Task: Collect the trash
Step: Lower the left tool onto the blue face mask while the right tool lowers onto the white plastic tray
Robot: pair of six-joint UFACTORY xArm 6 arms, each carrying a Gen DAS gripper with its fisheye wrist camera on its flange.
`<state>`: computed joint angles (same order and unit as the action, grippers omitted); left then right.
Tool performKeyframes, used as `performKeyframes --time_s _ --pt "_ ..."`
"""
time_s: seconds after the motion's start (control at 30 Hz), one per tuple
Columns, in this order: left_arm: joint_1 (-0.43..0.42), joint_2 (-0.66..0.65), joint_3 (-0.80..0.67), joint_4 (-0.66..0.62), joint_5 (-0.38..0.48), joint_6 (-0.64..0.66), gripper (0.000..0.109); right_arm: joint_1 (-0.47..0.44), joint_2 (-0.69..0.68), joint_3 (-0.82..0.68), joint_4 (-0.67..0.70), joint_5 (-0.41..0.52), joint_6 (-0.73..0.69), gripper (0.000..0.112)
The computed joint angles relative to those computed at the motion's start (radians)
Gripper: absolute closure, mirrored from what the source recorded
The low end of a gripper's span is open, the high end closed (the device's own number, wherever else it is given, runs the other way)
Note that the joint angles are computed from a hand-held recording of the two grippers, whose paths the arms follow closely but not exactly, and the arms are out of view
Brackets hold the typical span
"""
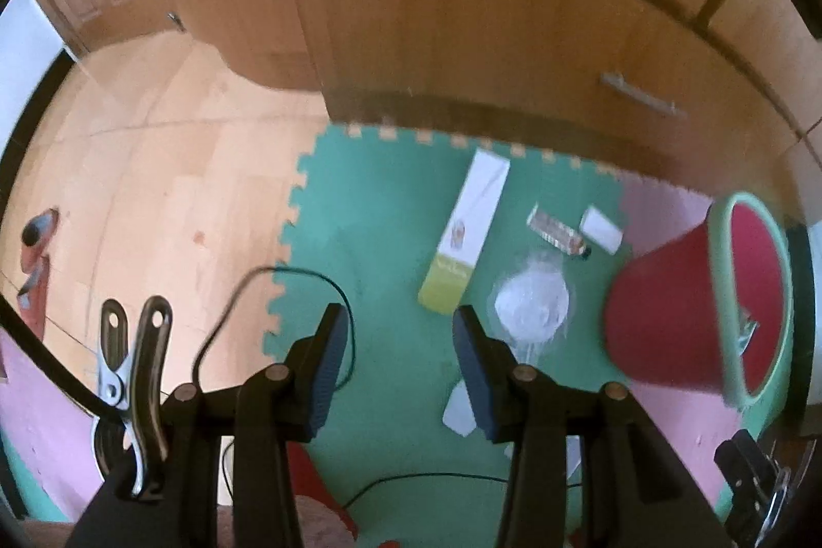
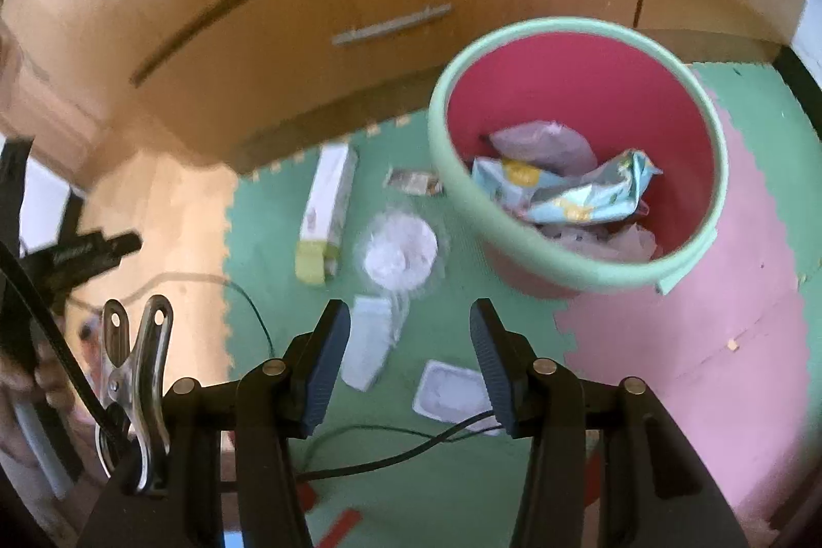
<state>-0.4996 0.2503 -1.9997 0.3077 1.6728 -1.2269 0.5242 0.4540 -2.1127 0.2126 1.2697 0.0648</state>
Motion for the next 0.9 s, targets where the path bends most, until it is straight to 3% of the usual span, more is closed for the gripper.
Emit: performKeyframes --time_s 0.13,0.4,0.9 --pt "0.021 -0.023 0.125 -0.070 -0.107 0.006 0.064 0.009 -0.023 0.077 -0.017 0.005 -0.006 0.062" --pt "0.036 0.017 0.228 -0.190 -0.229 0.048 0.064 -0.006 -0.042 0.214 -0.030 -0.014 0.042 0.062" --pt "-0.008 0.218 0.155 -0.290 -0.232 0.211 0.064 -0.055 -0.003 0.334 -0.027 -0.017 0.127 0.062"
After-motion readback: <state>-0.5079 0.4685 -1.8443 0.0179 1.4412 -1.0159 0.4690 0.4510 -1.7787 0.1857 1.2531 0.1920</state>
